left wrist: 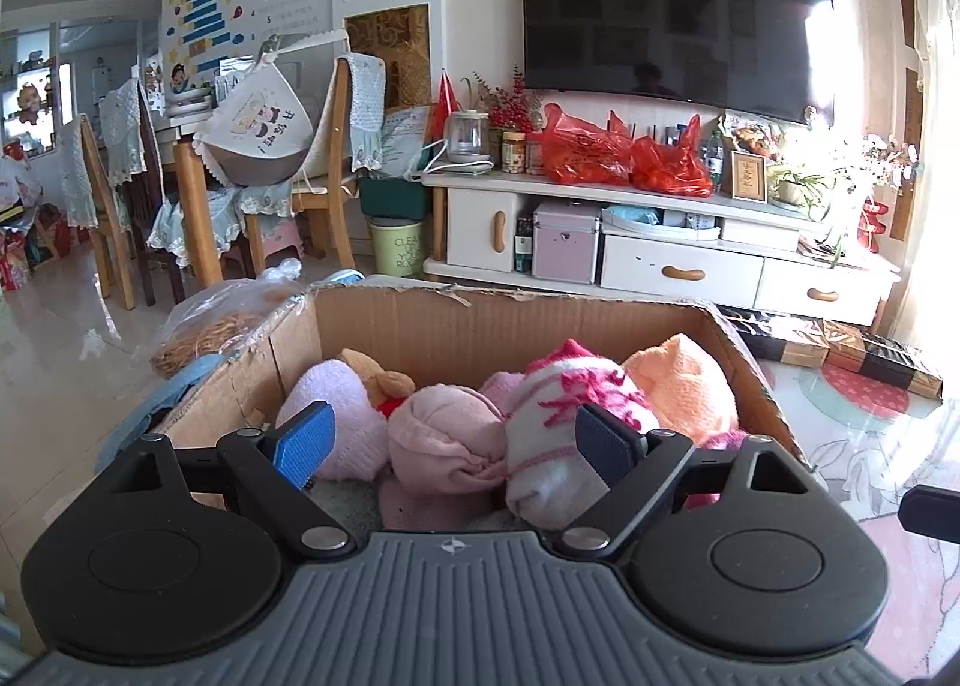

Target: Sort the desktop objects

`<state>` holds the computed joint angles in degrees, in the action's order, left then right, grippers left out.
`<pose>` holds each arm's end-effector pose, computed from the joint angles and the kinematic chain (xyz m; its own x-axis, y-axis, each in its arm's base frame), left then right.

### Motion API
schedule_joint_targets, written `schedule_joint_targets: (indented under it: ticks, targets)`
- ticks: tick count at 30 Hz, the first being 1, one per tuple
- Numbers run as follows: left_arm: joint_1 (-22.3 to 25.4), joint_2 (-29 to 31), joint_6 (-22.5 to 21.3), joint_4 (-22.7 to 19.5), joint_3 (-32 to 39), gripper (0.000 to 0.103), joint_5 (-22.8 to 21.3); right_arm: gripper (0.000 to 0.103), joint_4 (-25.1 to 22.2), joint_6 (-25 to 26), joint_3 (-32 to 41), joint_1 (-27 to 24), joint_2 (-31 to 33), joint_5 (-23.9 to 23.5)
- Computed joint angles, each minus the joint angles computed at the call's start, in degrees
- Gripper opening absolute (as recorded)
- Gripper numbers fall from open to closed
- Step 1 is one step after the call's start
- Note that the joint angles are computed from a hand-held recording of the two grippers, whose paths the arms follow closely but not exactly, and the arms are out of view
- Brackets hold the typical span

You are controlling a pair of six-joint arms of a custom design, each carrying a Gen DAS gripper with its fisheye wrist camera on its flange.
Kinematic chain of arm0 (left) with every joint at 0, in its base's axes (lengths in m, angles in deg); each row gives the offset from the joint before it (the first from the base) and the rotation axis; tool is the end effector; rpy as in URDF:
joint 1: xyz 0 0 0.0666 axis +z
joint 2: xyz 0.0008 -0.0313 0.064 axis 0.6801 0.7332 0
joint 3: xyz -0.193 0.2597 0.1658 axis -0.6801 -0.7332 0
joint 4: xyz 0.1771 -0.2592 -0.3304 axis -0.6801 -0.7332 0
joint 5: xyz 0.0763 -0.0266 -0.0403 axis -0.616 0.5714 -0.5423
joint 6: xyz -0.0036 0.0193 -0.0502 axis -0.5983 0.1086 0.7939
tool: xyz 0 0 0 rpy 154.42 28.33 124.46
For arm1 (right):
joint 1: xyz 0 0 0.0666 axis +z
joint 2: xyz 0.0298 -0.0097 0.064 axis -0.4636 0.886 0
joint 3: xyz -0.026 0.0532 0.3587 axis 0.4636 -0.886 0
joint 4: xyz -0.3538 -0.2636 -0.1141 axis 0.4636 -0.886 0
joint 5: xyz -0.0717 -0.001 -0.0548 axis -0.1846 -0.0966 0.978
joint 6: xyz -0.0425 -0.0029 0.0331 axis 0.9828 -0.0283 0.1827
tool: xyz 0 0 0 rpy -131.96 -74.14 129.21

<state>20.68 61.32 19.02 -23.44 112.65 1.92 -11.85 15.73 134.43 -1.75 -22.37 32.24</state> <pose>0.5206 -0.2012 0.4689 -0.4645 0.0598 -0.8836 0.0641 0.9974 0.0338 0.3908 0.1866 0.3531 -0.3654 -0.1376 -0.9206 -0.3720 0.9282 0.0089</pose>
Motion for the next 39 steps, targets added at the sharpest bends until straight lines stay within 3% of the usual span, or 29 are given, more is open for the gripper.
schedule_joint_targets:
  ticks: [4,21,39]
  targets:
    - [0.7,-1.3,1.6,-0.1,-1.5,0.103,2.6,0.082,-0.3,-1.5,-0.9,-0.1,-1.0,0.5]
    - [0.4,-5.9,1.1,1.4,-6.4,0.103,0.6,0.082,-2.2,-4.0,-1.0,0.9,-1.6,3.1]
    - [1.2,-6.8,2.4,1.2,-7.3,0.103,3.3,0.083,-4.0,-4.2,-0.1,2.4,-0.2,4.1]
